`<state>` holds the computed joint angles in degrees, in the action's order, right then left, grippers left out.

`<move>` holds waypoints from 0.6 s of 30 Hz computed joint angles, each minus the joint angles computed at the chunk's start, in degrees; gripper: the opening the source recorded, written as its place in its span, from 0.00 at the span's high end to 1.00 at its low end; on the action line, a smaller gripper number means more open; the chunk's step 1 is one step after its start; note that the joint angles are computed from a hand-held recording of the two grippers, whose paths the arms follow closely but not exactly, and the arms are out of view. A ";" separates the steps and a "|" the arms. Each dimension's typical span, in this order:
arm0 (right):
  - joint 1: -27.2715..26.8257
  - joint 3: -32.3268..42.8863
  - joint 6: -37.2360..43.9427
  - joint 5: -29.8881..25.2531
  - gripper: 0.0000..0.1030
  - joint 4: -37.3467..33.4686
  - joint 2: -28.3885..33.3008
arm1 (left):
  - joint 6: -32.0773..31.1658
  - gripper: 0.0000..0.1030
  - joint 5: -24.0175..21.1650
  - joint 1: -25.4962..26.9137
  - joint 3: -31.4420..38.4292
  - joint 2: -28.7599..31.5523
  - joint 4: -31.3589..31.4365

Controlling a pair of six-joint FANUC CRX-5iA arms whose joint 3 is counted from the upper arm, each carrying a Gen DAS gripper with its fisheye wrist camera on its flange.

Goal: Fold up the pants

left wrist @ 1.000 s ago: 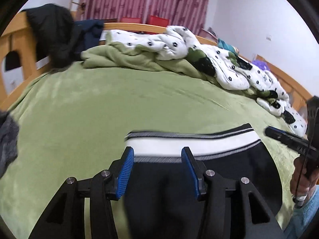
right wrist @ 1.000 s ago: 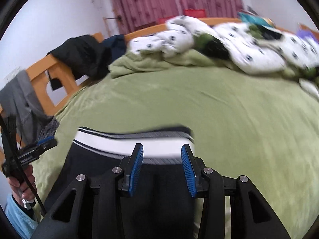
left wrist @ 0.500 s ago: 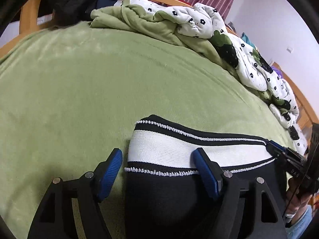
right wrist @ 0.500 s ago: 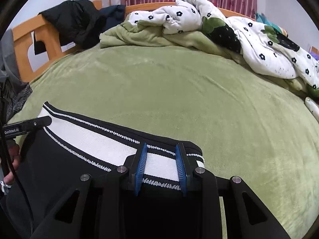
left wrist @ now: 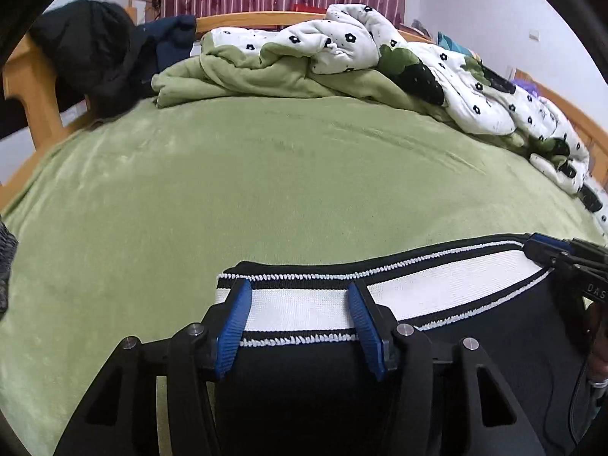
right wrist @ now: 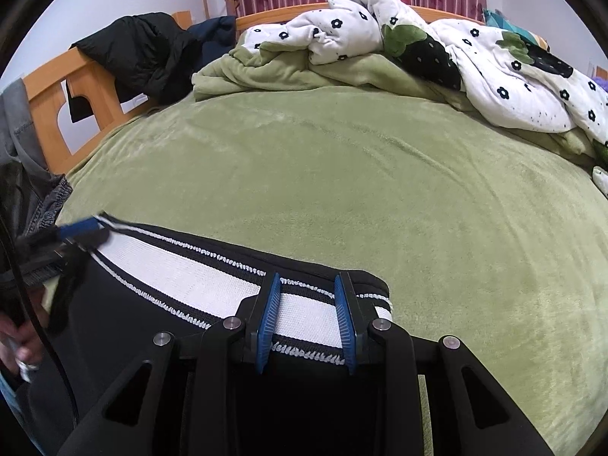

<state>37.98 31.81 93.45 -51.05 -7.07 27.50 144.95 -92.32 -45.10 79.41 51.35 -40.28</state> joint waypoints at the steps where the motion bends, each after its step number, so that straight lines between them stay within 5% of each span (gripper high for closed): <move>1: -0.02 0.11 0.14 -0.05 0.73 -0.12 0.06 | 0.01 0.52 0.00 -0.04 0.03 0.03 -0.13; 5: -1.20 2.44 1.52 -2.06 0.73 -3.41 1.09 | 3.48 0.52 4.49 0.54 -7.38 -4.01 1.44; 11: 0.18 0.97 0.04 -0.93 0.72 0.52 0.56 | -0.79 0.51 0.98 -0.12 -1.88 -1.38 2.03; 14: 2.21 -1.35 -2.61 -1.03 0.70 6.94 -0.89 | 1.15 0.49 8.23 -0.38 -10.72 -7.08 8.11; 15: 2.48 -2.32 -2.90 -1.25 0.70 7.63 -1.88 | 0.69 0.48 7.43 -1.65 -10.21 -7.13 7.16; 18: 1.01 -7.01 0.35 -1.58 0.70 1.79 -7.39 | -1.76 0.47 12.83 -2.93 -14.90 -9.53 12.84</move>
